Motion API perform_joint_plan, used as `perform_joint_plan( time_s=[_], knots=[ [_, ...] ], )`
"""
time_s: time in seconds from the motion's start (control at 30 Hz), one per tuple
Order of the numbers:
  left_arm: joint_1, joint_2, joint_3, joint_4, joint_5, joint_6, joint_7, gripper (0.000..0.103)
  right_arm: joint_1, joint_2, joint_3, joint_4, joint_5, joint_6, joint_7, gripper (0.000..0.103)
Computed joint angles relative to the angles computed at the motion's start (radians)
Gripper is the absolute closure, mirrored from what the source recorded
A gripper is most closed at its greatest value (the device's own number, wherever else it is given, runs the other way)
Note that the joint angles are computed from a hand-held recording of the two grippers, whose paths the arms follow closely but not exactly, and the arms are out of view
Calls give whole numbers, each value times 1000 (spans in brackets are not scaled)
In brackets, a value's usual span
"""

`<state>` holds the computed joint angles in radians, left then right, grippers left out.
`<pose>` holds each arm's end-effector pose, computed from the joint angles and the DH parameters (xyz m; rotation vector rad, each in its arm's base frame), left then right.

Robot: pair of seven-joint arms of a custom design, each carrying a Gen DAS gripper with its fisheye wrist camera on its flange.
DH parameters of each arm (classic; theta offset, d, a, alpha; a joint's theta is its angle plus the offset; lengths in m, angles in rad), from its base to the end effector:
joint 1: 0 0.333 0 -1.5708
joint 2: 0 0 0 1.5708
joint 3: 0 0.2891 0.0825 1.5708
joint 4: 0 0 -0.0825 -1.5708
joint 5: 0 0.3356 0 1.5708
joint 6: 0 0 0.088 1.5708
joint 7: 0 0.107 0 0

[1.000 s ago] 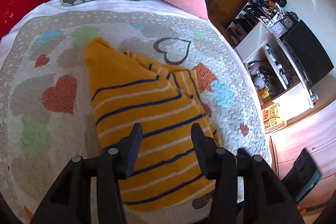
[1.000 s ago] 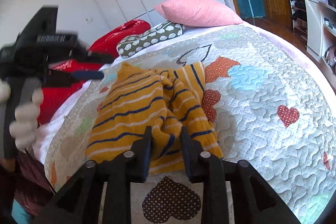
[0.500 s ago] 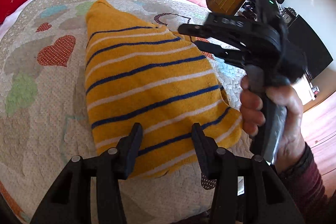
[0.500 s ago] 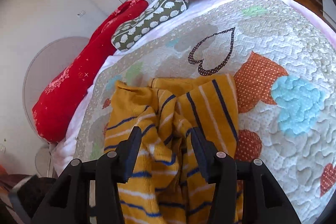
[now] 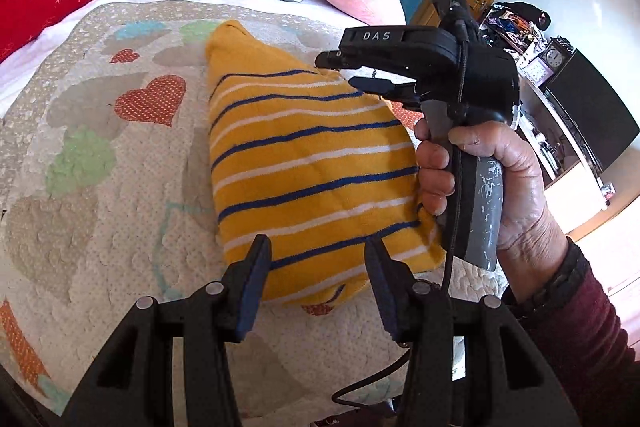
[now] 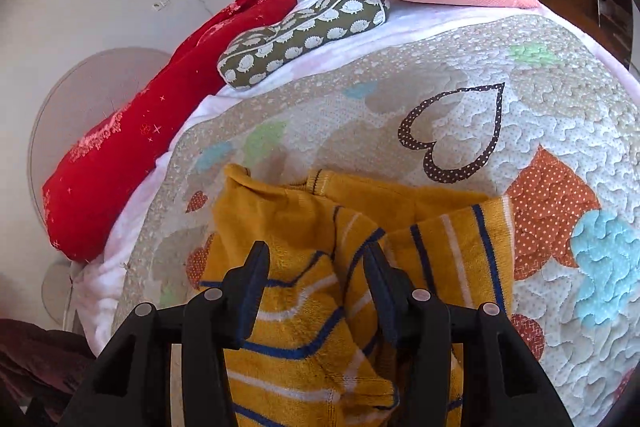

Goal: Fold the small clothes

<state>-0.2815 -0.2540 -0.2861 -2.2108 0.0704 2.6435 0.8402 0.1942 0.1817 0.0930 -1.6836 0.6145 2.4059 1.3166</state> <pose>0.4039 -0.2731 0.5511 -2.0551 1.8655 -0.9404 0.5844 0.1720 0.5392 -1.8423 1.5282 0.0325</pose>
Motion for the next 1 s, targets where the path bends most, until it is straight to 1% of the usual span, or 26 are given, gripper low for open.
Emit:
perform_joint_plan(
  time_s=[0.03, 0.07, 0.1, 0.13, 0.17, 0.23, 0.3, 0.33, 0.4, 0.47, 0.5, 0.53, 0.57, 0.6, 0.63, 0.67, 0.7, 0.73, 0.77, 0.83, 0.9, 0.93, 1.0],
  knots=[
    [12, -5, -12, 0, 29, -7, -25, 56, -3, 16, 3, 20, 9, -32, -1, 51],
    [22, -8, -21, 2, 54, -17, -48, 56, -13, 40, 9, 56, 31, -96, -14, 53],
    [27, -10, -25, 7, 68, -29, -64, 55, -17, 65, 13, 96, 31, -157, -19, 87],
    [24, -13, -23, 7, 69, -36, -68, 55, -10, 65, 11, 101, 2, -168, -12, 94],
    [23, -17, -19, 5, 67, -40, -69, 55, -2, 49, 11, 83, -16, -140, -26, 94],
    [27, -29, -18, -3, 77, -44, -84, 55, -4, 1, 8, 36, -6, -76, -70, 95],
    [34, -32, -16, -6, 88, -42, -97, 54, -18, -30, -9, 14, 20, -41, -67, 95],
    [34, -30, -13, -7, 85, -38, -99, 51, -22, -41, -21, 5, 8, -17, -48, 96],
    [24, -20, 2, -13, 54, -16, -82, 47, -23, -45, -48, -3, -77, 27, 28, 96],
    [17, 5, 9, -5, 29, -4, -66, 46, -22, -35, -69, -7, -192, 50, 116, 96],
    [10, 17, 12, 0, 13, 1, -51, 46, -18, -30, -76, -11, -259, 54, 153, 96],
    [4, 34, 16, 11, -4, 0, -35, 46, -17, -25, -76, -13, -304, 44, 160, 94],
    [1, 51, 16, 25, -13, -13, -26, 46, -31, -22, -68, -8, -285, 10, 123, 93],
    [-2, 66, 15, 38, -20, -26, -19, 46, -50, -33, -59, -19, -230, -10, 79, 91],
    [-6, 73, 16, 44, -30, -32, -8, 46, -66, -63, -53, -54, -156, 8, 38, 86],
    [-9, 73, 18, 41, -41, -30, -1, 46, -76, -103, -52, -101, -93, 38, 2, 84],
    [-11, 69, 19, 34, -49, -21, 4, 46, -81, -147, -57, -147, -40, 59, -36, 74],
    [-12, 62, 18, 25, -55, -13, 5, 46, -82, -190, -66, -191, 7, 67, -79, 63],
    [-15, 52, 23, 12, -71, -1, 14, 46, -79, -232, -76, -234, 47, 71, -121, 59],
    [-21, 35, 34, -14, -110, 27, 36, 46, -69, -309, -104, -316, 91, 65, -182, 58],
    [-14, 27, 35, -26, -116, 39, 37, 46, -53, -383, -134, -394, 136, 52, -236, 58],
    [-1, 24, 24, -28, -90, 37, 19, 46, -41, -421, -153, -430, 175, 40, -272, 58],
    [37, 27, -14, -6, 23, -28, -51, 48, -5, -490, -201, -486, 289, -27, -357, 60]
  ],
)
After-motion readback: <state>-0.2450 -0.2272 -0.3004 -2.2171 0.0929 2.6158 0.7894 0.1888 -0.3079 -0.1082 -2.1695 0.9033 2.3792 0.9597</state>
